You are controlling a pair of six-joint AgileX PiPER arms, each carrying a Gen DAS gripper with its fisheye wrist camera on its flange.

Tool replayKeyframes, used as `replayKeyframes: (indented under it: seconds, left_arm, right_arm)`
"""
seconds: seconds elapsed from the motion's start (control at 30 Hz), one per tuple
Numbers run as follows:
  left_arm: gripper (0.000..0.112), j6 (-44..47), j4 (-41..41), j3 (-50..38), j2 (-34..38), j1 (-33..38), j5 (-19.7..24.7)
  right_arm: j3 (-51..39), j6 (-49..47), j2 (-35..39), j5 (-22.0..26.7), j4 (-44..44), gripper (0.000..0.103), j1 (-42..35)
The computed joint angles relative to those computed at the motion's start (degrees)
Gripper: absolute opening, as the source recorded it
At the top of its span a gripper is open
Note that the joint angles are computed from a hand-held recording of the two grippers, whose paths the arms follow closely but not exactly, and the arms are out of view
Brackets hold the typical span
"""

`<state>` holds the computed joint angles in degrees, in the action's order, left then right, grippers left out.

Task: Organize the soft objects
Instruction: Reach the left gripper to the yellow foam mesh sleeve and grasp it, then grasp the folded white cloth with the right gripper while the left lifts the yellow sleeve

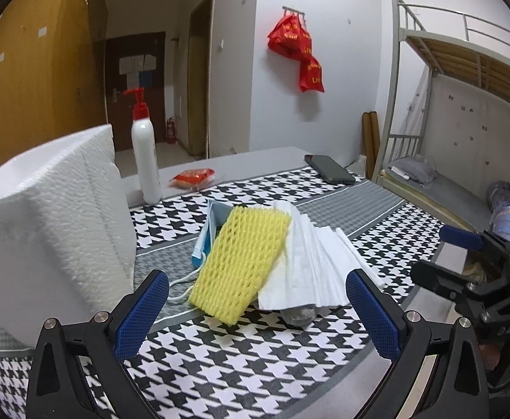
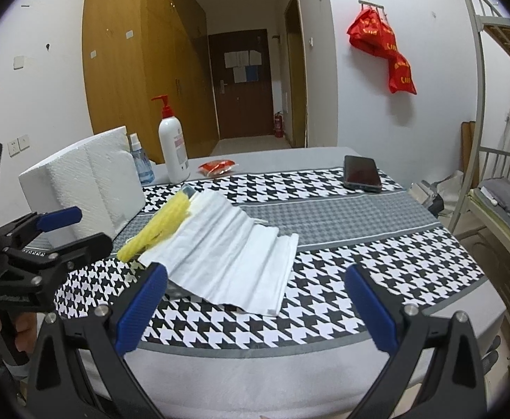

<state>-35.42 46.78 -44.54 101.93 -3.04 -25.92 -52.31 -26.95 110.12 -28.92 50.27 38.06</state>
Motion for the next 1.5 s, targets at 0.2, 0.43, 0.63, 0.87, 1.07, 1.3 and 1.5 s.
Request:
replayKeyframes:
  seconds: [0.2,0.43,0.63,0.87,1.07,1.3,1.5]
  left_arm:
    - [0.093,-5.4,4.3,-5.7,4.0,-0.8,3.8]
    - [0.077,-18.6,17.8,-11.7,8.0,-0.2,5.5]
    - [0.071,-31.5,30.4,-15.9,10.9,0.0,6.0]
    - [0.050,-46.3,44.9,-19.8,13.8,0.6,5.6]
    - [0.026,-47.0,44.9,-20.7,14.7,2.3,2.4]
    - [0.015,-46.1,45.4,-20.9,15.1,5.9,-6.0]
    - [0.015,-40.3,40.7,-18.5,13.9,7.5,-9.3]
  right_arm:
    - [-2.7,0.4,2.2,2.9,-1.2,0.102,-1.3]
    - [-5.1,-1.6,3.9,5.5,-0.1,0.102,-2.3]
    - [-6.5,-5.0,4.6,6.9,2.7,0.102,-2.4]
    - [-8.9,-9.9,5.8,8.1,6.9,0.102,-2.2]
    - [-10.5,-14.3,6.4,8.6,10.5,0.102,-2.0]
    - [-14.6,-19.9,8.3,11.8,16.4,0.102,-2.8]
    - [-19.1,-26.4,10.1,14.2,22.1,0.102,-2.9]
